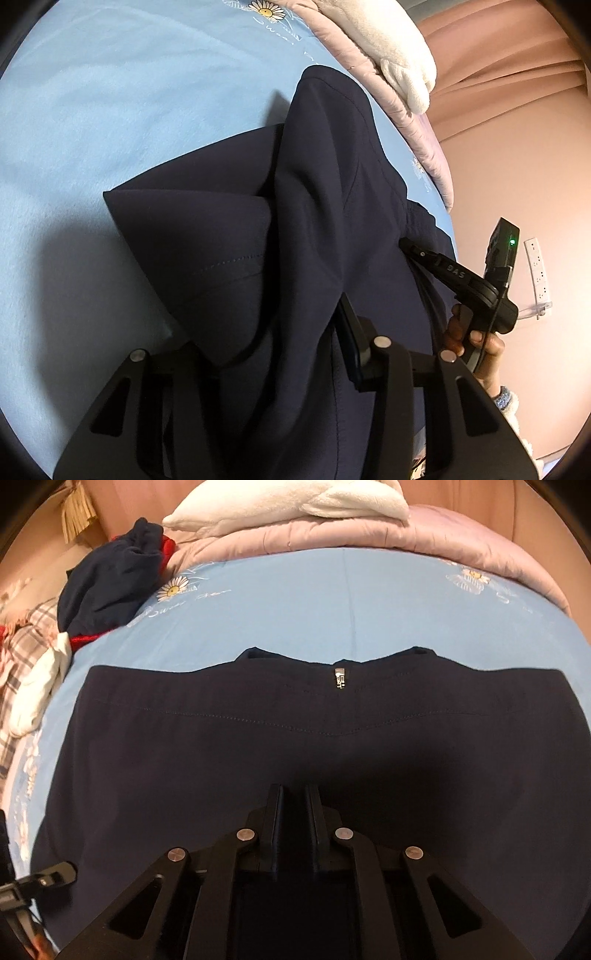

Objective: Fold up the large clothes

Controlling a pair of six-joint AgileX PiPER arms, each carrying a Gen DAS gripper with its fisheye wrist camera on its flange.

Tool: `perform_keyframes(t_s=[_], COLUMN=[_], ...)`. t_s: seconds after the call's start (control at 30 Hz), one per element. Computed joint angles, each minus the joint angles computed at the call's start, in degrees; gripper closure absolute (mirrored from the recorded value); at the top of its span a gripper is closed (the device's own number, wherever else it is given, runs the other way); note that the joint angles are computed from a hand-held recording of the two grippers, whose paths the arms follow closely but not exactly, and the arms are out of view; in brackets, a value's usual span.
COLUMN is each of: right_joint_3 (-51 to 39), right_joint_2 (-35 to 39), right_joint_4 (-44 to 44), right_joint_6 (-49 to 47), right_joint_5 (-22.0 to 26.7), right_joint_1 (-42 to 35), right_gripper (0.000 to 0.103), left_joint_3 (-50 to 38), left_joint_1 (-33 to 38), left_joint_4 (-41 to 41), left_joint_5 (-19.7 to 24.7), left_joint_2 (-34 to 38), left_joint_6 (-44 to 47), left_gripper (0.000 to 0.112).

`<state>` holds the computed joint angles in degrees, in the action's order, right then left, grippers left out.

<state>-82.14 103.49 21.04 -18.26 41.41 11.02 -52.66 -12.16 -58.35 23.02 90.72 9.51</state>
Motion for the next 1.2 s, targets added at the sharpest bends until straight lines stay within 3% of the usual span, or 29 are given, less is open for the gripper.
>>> perform_keyframes(t_s=[0.1,0.23,0.37,0.5,0.6,0.63,0.73,0.83,0.93,1.0,1.13,1.2], right_joint_3=[0.8,12.9,24.9,35.5,37.2,36.2,35.1,38.4,42.9,45.2,48.7,48.0], right_joint_2=[-1.8,-13.3,-24.0,-31.1,-29.0,-28.2,-30.4,-37.4,-42.7,-43.3,-40.3,-39.3], right_joint_4=[3.9,7.6,10.7,5.9,9.3,10.4,14.9,18.5,19.9,19.4,22.0,23.6], right_joint_6=[-2.6,-12.1,-19.7,-17.6,-19.7,-20.1,-23.3,-29.5,-35.1,-36.1,-37.7,-38.5], right_joint_5=[2.9,0.2,1.7,-3.7,-6.9,-6.5,0.7,7.0,10.0,7.7,-2.0,-1.0], right_joint_1=[-2.2,-3.9,-6.8,-4.0,-4.3,-4.5,-9.3,-14.4,-18.1,-17.1,-12.4,-13.0], right_gripper=[0.092,0.092,0.092,0.092,0.092,0.092,0.092,0.092,0.092,0.092,0.092,0.092], left_joint_3=[-0.5,-1.0,-1.7,-3.2,-4.9,-5.3,-5.4,-5.2,-5.5,-5.9,-9.4,-12.0], left_joint_1=[0.1,-0.9,-2.0,-3.5,-4.4,-4.4,-4.0,-4.1,-4.8,-5.8,-9.8,-11.6], left_joint_4=[0.0,4.6,9.0,18.3,25.1,25.9,25.0,25.8,29.9,34.1,48.6,53.7], left_joint_5=[0.3,-0.2,-1.0,-1.1,-0.3,0.0,0.2,0.4,0.8,1.2,4.4,7.0], left_joint_2=[0.3,0.1,0.3,0.7,1.4,1.6,1.8,1.5,0.9,0.1,-2.2,-3.2], left_joint_6=[-0.4,-5.0,-9.8,-18.4,-24.9,-25.7,-25.4,-26.6,-32.9,-38.5,-52.8,-57.6], left_gripper=[0.068,0.068,0.068,0.068,0.068,0.068,0.069,0.069,0.073,0.078,0.094,0.096])
